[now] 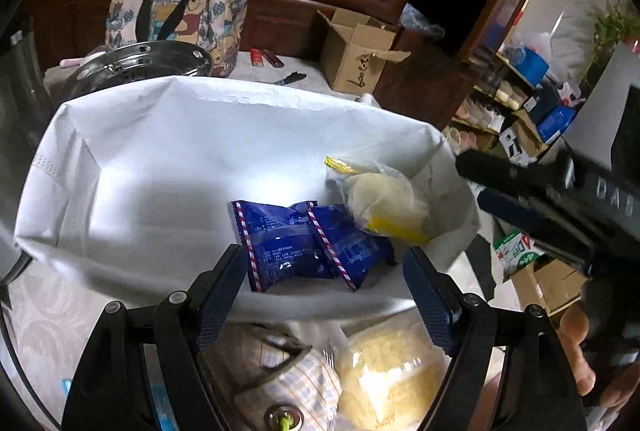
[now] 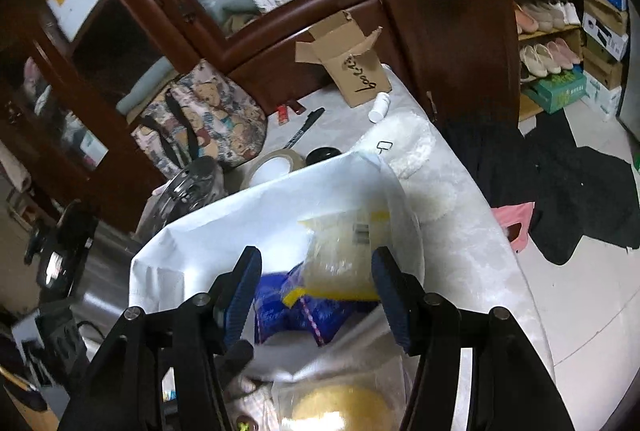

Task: Organize objects
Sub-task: 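Carry the bread bag into the white box and open the right gripper, then grasp the clear bag with the round yellow cake using the right gripper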

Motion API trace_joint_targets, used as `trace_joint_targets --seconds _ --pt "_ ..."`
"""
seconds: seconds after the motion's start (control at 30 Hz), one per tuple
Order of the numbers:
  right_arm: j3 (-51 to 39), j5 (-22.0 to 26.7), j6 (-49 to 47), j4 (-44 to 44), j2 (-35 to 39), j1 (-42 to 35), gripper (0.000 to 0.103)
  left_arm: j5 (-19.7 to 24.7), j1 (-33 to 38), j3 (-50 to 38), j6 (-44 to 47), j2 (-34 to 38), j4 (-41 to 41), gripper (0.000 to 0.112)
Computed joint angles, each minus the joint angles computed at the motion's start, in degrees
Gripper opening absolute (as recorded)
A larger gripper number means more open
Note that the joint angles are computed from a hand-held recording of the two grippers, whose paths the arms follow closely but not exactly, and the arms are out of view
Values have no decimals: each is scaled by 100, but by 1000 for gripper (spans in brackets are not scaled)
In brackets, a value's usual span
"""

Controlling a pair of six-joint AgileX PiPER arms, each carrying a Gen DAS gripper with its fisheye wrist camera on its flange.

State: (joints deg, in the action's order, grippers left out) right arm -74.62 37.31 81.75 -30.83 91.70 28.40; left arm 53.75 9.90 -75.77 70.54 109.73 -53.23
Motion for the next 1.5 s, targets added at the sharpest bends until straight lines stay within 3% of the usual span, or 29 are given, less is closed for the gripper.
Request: trace_joint_targets --seconds 0.13,0.33,0.47,0.57,0.63,0.7,0.8,0.9,1.2,1.5 --pt "307 -81 176 -204 -272 259 56 193 294 349 394 -276 -220 80" --pt "946 -290 691 -790 -635 659 59 147 753 1106 1224 -650 -630 80" --pt "1259 -606 315 -424 -701 701 63 127 856 1331 1492 -765 -687 80" --pt "1348 -744 -440 348 -555 613 64 -237 941 1757 2100 -953 -994 80" --pt "1377 -704 -742 719 -369 601 64 -639 1019 2210 2945 -1082 -1682 80" --pt "1289 -564 -911 912 -158 607 64 -632 1111 2344 3461 -1010 -2041 80" --pt "1141 -494 -1447 1419 86 544 69 -464 1244 2116 3212 -737 -1889 80" --pt "1065 -379 -1194 1152 158 666 74 -319 1293 1774 2678 -520 -1637 80" --pt "494 290 -869 724 732 1041 102 -855 1143 2043 2797 -653 -1570 80" --pt "-39 969 -1092 457 1325 1311 103 -938 1194 1943 2648 -610 -1490 80"
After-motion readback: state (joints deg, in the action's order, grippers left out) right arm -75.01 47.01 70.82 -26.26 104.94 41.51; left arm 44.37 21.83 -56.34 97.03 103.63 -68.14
